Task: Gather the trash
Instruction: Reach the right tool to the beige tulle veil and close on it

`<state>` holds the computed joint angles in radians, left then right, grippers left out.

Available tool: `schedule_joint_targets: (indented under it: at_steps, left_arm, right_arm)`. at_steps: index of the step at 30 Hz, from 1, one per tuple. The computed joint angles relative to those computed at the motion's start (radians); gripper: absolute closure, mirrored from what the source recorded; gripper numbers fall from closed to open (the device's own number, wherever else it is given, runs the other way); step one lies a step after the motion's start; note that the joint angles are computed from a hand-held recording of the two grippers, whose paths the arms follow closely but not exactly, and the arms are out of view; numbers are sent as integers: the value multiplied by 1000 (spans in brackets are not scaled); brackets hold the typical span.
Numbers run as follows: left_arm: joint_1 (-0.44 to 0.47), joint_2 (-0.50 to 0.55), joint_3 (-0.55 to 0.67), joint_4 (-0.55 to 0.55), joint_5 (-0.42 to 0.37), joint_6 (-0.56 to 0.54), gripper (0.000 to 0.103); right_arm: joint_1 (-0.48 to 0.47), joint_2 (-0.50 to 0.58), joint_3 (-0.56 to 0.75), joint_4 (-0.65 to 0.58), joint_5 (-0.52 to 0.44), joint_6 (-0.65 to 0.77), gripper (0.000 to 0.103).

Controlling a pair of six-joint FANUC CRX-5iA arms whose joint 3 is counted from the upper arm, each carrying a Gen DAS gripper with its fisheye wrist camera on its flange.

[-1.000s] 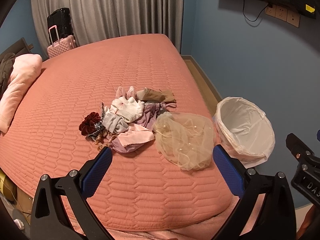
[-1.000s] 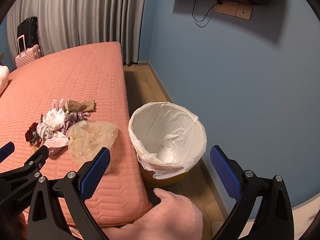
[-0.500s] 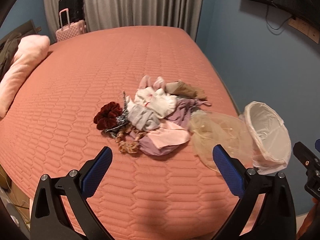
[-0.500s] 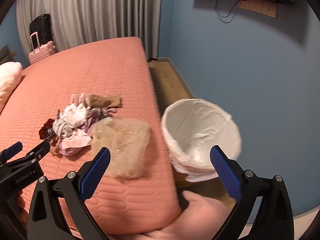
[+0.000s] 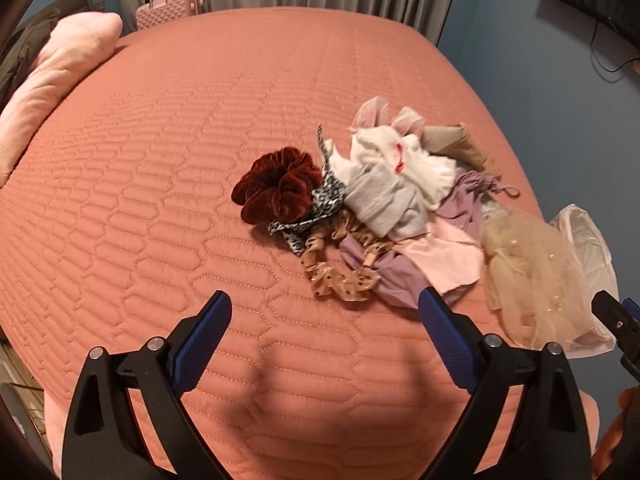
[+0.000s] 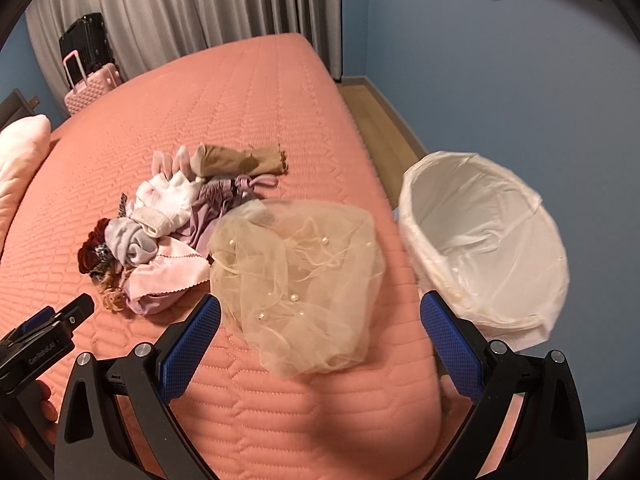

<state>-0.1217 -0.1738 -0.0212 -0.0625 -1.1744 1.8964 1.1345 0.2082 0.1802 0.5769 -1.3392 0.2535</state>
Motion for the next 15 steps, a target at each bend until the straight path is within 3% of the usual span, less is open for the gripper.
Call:
schedule_joint_targets:
  at_steps: [4, 12, 15]
  left_arm:
    - [55, 11, -44, 81, 21, -51, 31]
    - [149, 19, -125, 254, 85, -118, 45]
    - [166, 31, -131, 280, 102, -122, 55]
  right_arm:
    - [-14, 40, 25, -20, 3, 22, 6]
    - [-45, 65, 26, -60, 49, 19, 6]
    - [-56, 71, 25, -75, 64, 15, 7]
